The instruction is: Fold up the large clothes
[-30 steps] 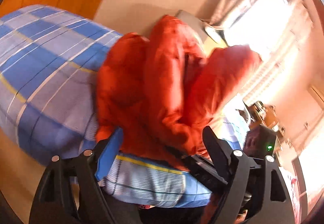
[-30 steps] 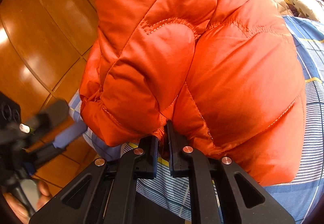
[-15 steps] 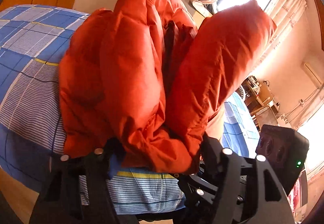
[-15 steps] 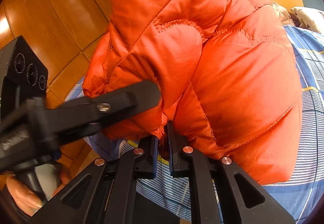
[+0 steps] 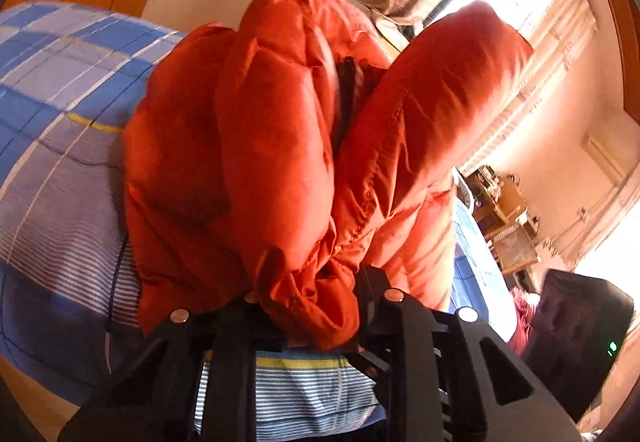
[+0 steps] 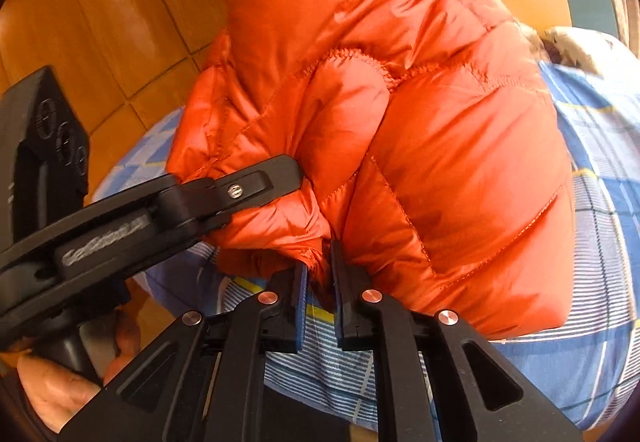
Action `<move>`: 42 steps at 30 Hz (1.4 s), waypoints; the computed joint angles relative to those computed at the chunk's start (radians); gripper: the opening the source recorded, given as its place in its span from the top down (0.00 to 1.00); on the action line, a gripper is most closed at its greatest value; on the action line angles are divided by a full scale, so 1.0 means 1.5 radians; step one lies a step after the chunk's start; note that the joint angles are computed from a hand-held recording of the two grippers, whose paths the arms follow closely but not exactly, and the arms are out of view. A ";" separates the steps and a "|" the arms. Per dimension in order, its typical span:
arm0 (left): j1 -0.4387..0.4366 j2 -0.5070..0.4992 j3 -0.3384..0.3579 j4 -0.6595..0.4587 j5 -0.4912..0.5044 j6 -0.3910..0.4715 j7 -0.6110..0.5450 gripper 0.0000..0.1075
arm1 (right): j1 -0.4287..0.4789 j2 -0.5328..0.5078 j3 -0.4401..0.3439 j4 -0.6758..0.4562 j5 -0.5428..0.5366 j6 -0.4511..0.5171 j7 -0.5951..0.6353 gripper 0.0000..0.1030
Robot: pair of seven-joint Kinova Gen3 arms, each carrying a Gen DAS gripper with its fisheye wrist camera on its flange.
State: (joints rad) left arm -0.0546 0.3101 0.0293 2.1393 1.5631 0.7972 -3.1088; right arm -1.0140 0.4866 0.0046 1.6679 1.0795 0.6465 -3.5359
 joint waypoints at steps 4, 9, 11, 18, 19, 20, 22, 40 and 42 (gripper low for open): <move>-0.006 0.020 -0.004 -0.002 0.006 0.004 -0.016 0.80 | 0.003 0.008 -0.013 -0.026 -0.038 0.015 0.046 0.90; -0.013 0.034 -0.004 -0.004 0.008 0.010 -0.021 0.80 | -0.010 0.009 -0.016 -0.058 -0.082 0.044 0.112 0.80; -0.012 0.039 -0.004 -0.006 0.013 0.009 -0.028 0.80 | -0.030 0.006 -0.006 -0.061 -0.073 0.064 0.106 0.80; -0.019 0.058 -0.006 -0.001 0.035 0.029 -0.066 0.80 | -0.026 0.023 -0.006 -0.080 -0.106 0.092 0.109 0.80; -0.021 0.062 -0.008 -0.005 0.028 0.033 -0.067 0.80 | -0.026 0.029 -0.008 -0.087 -0.108 0.096 0.122 0.80; -0.023 0.064 -0.008 -0.007 0.022 0.039 -0.065 0.80 | -0.020 0.037 -0.017 -0.102 -0.115 0.111 0.145 0.80; -0.029 0.069 -0.008 -0.011 0.014 0.047 -0.065 0.80 | -0.023 0.038 -0.013 -0.111 -0.130 0.115 0.163 0.80; -0.069 0.122 0.008 -0.050 -0.010 0.096 -0.043 0.80 | -0.045 0.012 0.006 -0.074 -0.097 0.090 0.151 0.80; -0.072 0.127 0.010 -0.054 -0.013 0.100 -0.038 0.80 | -0.041 0.008 0.002 -0.067 -0.091 0.083 0.136 0.80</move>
State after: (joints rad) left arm -0.1631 0.5006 0.0442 2.0576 1.5434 0.9469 -3.1652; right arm -1.0752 0.4987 0.0080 1.5674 0.9425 0.7708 -3.3322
